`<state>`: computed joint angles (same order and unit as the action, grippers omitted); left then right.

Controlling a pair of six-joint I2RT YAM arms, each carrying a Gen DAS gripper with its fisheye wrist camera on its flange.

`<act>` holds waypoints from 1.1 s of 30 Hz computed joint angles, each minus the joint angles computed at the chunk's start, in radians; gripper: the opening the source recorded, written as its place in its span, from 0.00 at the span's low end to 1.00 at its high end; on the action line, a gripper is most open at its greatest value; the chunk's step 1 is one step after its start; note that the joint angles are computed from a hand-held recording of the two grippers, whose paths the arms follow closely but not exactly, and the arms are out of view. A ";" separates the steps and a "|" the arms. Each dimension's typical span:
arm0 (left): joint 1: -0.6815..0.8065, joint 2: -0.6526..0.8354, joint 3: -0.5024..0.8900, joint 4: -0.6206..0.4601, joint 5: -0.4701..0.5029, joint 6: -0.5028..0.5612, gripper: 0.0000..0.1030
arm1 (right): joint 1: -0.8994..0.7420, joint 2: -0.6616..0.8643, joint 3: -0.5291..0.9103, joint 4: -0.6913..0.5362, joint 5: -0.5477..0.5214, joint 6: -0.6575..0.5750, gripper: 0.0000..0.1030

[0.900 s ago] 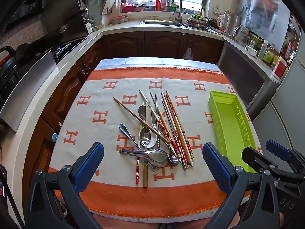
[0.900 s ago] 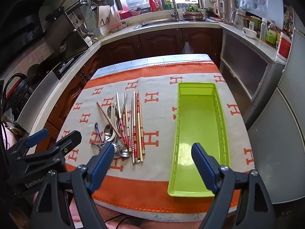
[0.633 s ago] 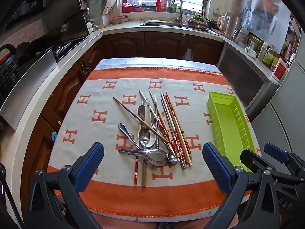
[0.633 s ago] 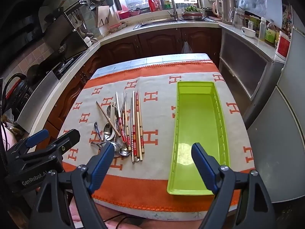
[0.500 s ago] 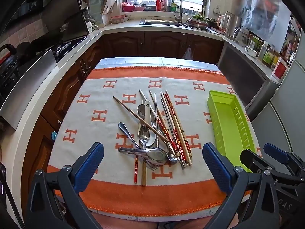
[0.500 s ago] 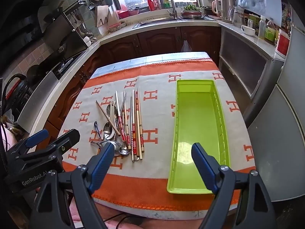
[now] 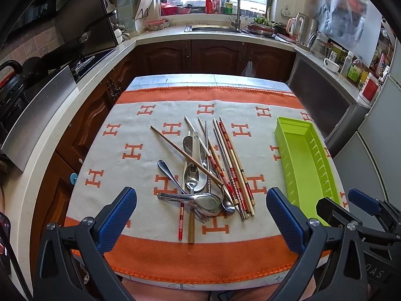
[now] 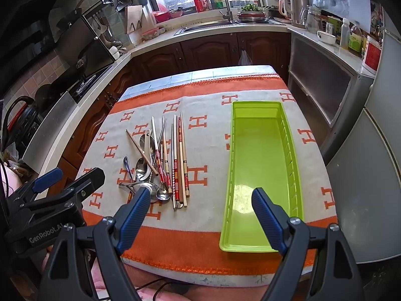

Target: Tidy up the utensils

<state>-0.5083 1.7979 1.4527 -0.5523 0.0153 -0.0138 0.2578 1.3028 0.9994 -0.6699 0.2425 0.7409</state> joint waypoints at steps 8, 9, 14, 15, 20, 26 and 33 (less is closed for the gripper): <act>-0.001 -0.002 0.000 -0.004 0.000 0.003 0.99 | 0.002 0.004 0.010 -0.018 0.011 0.004 0.81; 0.000 -0.001 0.000 -0.002 0.001 0.002 0.99 | 0.003 0.004 0.010 -0.021 0.011 0.005 0.81; -0.003 0.000 -0.001 -0.001 -0.001 -0.001 0.99 | 0.001 0.009 0.018 -0.025 0.011 0.002 0.81; 0.000 0.001 -0.004 0.002 0.000 -0.001 0.99 | 0.002 0.007 0.015 -0.024 0.012 0.003 0.81; 0.006 0.003 -0.016 0.008 0.003 0.005 0.99 | -0.003 0.008 0.019 -0.028 0.006 0.002 0.81; 0.006 0.004 -0.017 0.008 0.003 0.005 0.99 | -0.001 0.008 0.020 -0.029 0.007 0.002 0.80; 0.004 0.012 -0.008 -0.004 -0.005 0.008 0.99 | 0.001 0.012 0.024 -0.032 0.010 0.005 0.78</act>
